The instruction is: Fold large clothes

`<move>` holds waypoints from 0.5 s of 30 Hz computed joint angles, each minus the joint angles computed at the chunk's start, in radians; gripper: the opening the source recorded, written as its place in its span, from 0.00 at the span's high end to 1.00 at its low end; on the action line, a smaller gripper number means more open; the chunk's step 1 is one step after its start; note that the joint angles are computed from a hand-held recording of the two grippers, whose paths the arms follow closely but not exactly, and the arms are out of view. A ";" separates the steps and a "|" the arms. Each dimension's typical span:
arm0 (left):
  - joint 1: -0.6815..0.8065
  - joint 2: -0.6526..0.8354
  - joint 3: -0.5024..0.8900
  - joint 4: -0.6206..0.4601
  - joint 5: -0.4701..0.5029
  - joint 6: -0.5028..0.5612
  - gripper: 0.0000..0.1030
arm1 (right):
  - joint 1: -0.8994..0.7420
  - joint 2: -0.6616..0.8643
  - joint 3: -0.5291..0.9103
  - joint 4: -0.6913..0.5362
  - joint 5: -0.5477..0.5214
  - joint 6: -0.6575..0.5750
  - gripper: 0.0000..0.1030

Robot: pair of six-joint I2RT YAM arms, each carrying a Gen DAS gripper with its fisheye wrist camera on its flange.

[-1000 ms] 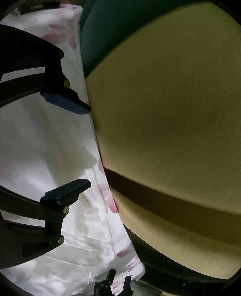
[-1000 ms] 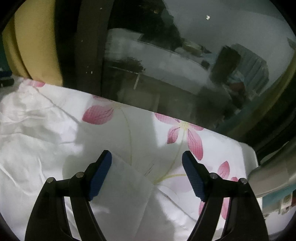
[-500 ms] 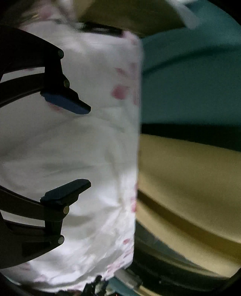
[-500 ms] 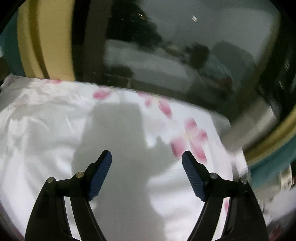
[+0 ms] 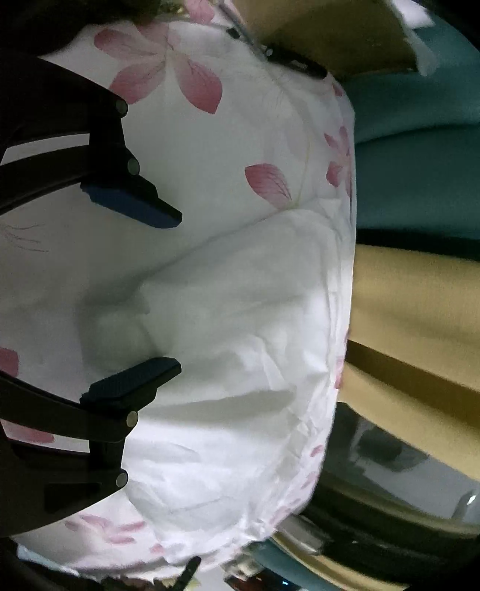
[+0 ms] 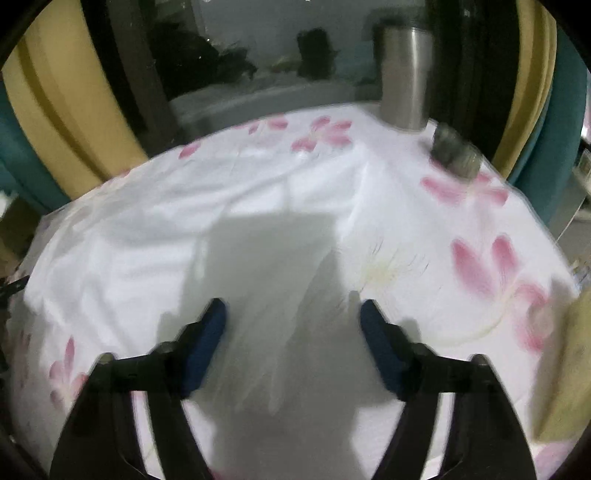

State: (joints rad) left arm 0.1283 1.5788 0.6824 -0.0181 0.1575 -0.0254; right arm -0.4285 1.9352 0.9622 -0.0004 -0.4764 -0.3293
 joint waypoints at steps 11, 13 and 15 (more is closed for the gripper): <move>-0.040 -0.095 -0.083 0.019 0.073 0.020 0.92 | -0.021 -0.082 -0.129 0.054 -0.068 -0.084 0.94; -0.034 -0.141 -0.101 -0.006 0.081 0.024 0.92 | -0.049 -0.105 -0.152 0.055 -0.084 -0.096 0.94; -0.035 -0.185 -0.117 -0.031 0.086 0.034 0.92 | -0.073 -0.119 -0.167 0.055 -0.090 -0.109 0.94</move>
State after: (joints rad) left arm 0.0937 1.3939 0.5650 -0.0486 0.2436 0.0084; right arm -0.5012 1.8166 0.7953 0.0548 -0.5666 -0.4379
